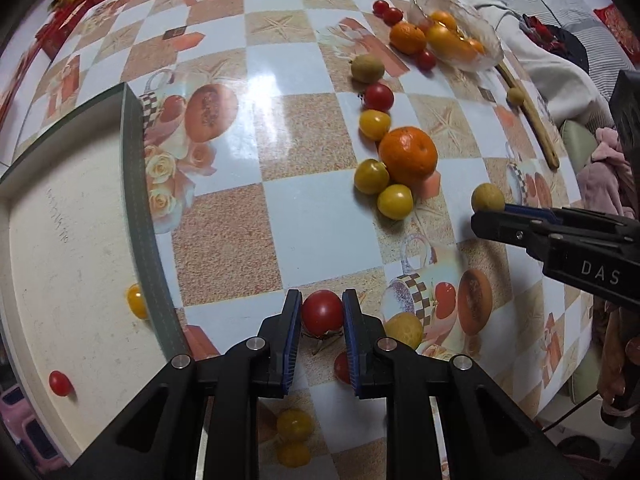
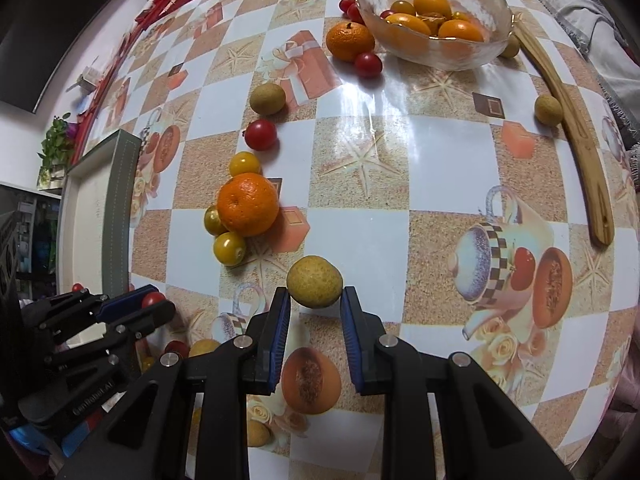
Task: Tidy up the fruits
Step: 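Carry the tan fruit and red tomato over the white tray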
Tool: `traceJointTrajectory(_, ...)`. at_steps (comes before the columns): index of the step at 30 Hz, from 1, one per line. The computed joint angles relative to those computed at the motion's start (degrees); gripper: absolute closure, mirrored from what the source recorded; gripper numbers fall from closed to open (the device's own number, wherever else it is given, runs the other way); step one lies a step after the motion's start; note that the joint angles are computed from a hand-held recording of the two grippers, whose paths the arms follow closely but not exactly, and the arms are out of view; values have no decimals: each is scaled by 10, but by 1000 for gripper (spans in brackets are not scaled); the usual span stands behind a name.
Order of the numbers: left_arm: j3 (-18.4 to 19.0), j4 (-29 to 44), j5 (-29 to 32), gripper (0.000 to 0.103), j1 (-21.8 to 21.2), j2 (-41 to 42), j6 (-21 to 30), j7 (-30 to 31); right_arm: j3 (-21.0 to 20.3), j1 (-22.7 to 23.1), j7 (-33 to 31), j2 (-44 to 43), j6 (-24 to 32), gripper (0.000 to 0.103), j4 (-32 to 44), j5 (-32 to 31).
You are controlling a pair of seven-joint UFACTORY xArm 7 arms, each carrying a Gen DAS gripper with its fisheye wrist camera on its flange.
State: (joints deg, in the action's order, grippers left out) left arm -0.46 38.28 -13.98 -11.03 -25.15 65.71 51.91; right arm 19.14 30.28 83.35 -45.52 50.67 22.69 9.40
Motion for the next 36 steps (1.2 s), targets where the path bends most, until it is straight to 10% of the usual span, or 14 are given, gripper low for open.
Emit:
traceJointTrajectory(17, 33, 65, -20, 81, 42, 13, 17, 21, 4, -34, -52, 85, 33, 75, 123, -40)
traceJointTrajectory(36, 46, 181, -9, 81, 127, 174, -105, 2, -24, -44, -159, 391, -44, 75, 369, -125)
